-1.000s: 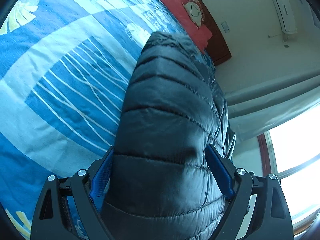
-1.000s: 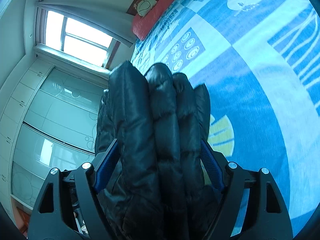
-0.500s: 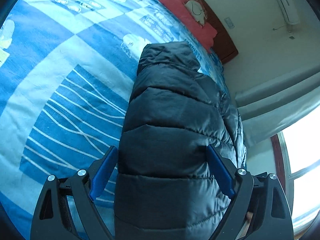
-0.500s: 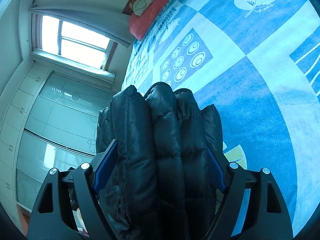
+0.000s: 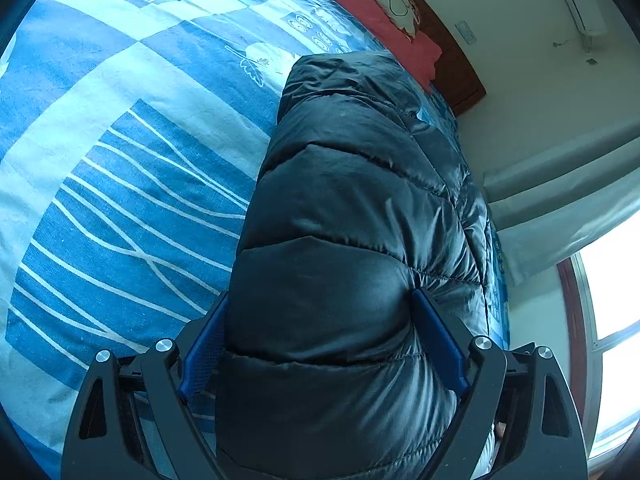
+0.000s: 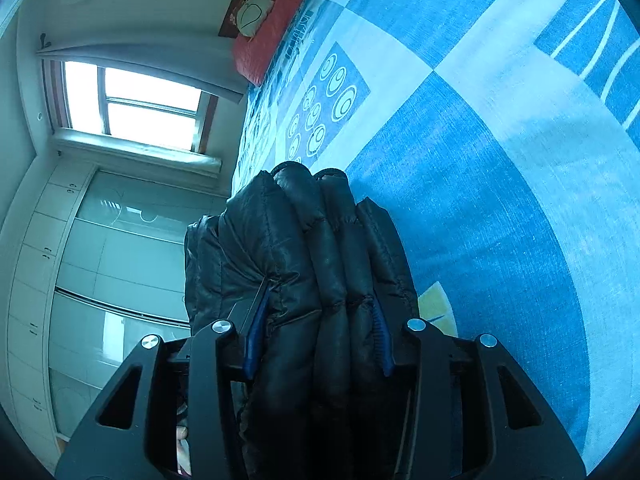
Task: Fold large clothes
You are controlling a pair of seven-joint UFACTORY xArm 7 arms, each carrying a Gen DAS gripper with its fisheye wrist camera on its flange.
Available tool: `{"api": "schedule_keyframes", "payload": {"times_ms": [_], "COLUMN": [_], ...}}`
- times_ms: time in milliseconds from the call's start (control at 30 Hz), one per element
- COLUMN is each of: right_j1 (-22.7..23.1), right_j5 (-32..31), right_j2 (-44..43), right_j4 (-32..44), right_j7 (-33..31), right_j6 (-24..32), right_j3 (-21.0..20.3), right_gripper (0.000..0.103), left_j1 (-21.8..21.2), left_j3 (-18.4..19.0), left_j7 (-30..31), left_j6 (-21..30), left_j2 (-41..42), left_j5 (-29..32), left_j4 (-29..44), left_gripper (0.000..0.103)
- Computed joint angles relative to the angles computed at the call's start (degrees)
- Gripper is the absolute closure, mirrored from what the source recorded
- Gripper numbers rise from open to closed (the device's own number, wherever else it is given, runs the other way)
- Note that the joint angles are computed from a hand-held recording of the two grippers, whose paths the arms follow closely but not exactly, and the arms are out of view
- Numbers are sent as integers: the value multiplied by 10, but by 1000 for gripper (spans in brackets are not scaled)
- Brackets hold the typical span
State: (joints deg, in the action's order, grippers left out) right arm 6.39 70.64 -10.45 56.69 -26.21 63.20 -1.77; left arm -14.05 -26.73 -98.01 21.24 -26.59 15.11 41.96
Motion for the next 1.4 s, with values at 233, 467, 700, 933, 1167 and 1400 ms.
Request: {"api": "schedule_keyframes", "payload": {"times_ms": [233,467,700,933,1167,1400], "right_j1": [-9,-15,-19,-26,-40,-40], "right_j5": [28,23,-5,-25,-101,-238], "right_j2": [-2,-36,-71,-126,-210,-348], "right_j4": [-13,-36,-57,-99,-149,-186], "right_j7": [-19,-7,18,54,107,155], "right_j6": [19,22,23,9,-15,-29], "right_j3": [-9,-17,-31,-50,-67,-56], "right_gripper": [58,44,38,35,35,31], "left_j1": [-2,-16,-17,-30,-42,-40], "left_j3": [4,15,-3,-32,-71,-147], "left_j7": [3,33,29,27,7,-17], "left_j6": [-8,19,91,200,287,413], "left_j2": [-5,-27,-52,-82,-87,-60], "left_j5": [0,-23,-24,-9,5,48], "left_j4": [-6,-6,17,49,92,181], "left_gripper": [15,15,15,16,16,16]}}
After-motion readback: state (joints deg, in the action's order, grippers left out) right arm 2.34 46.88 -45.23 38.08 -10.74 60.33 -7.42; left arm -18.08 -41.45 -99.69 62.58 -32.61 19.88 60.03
